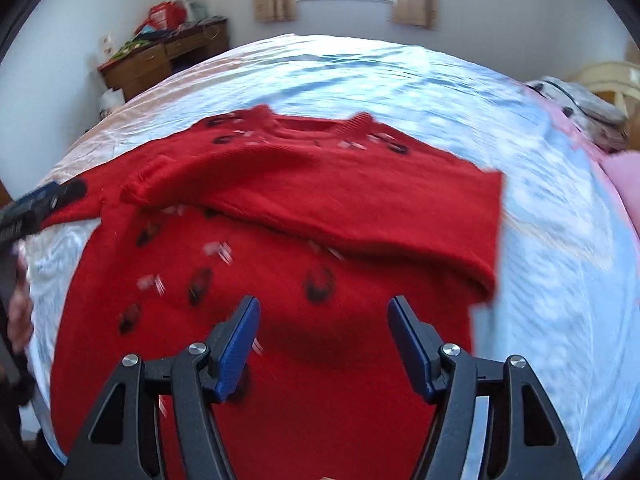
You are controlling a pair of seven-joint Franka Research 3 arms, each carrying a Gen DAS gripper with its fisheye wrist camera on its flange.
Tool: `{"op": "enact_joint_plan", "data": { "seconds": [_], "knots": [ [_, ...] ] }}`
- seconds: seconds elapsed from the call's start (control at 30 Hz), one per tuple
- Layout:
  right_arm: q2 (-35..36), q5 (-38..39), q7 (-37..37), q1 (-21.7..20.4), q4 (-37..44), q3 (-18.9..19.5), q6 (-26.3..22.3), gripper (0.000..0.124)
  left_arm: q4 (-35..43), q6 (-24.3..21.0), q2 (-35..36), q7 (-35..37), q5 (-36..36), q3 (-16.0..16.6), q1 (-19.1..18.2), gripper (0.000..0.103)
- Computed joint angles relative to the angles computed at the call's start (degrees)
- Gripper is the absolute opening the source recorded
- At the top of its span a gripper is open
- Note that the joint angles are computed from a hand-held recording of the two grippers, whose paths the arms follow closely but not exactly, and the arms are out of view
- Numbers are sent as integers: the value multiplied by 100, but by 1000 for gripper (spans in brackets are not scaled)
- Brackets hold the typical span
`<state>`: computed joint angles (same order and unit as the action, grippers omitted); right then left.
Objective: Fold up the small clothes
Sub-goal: 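Lift the sleeve with the right gripper and fold it across the sweater body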
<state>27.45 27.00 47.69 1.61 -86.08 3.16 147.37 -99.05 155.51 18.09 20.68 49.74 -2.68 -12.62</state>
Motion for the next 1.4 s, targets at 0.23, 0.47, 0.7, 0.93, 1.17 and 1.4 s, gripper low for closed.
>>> {"op": "enact_joint_plan", "data": {
  "seconds": [0.23,0.47,0.7,0.93,1.17,1.4],
  "knots": [
    [-388,410,-517,-264,-939,32,903,67,798,10,843,1546,-2064,-543,445,71],
    [-295,1040,-834,-496,-1039,275,1175,70,1151,245,1263,2165,-3067,-560,437,16],
    [-321,1338,-1089,-562,-1109,312,1225,71,816,576,850,1731,-2324,97,-21,9],
    [-350,1508,-1303,-540,-1221,329,1414,73,474,727,400,718,-1252,487,-146,8],
    [-350,1721,-1505,-588,-1263,396,1516,75,123,469,406,303,-1339,263,103,7],
    [-354,1906,-1739,-590,-1323,458,1718,78,-87,413,248,-95,-926,242,133,7]
  ]
}}
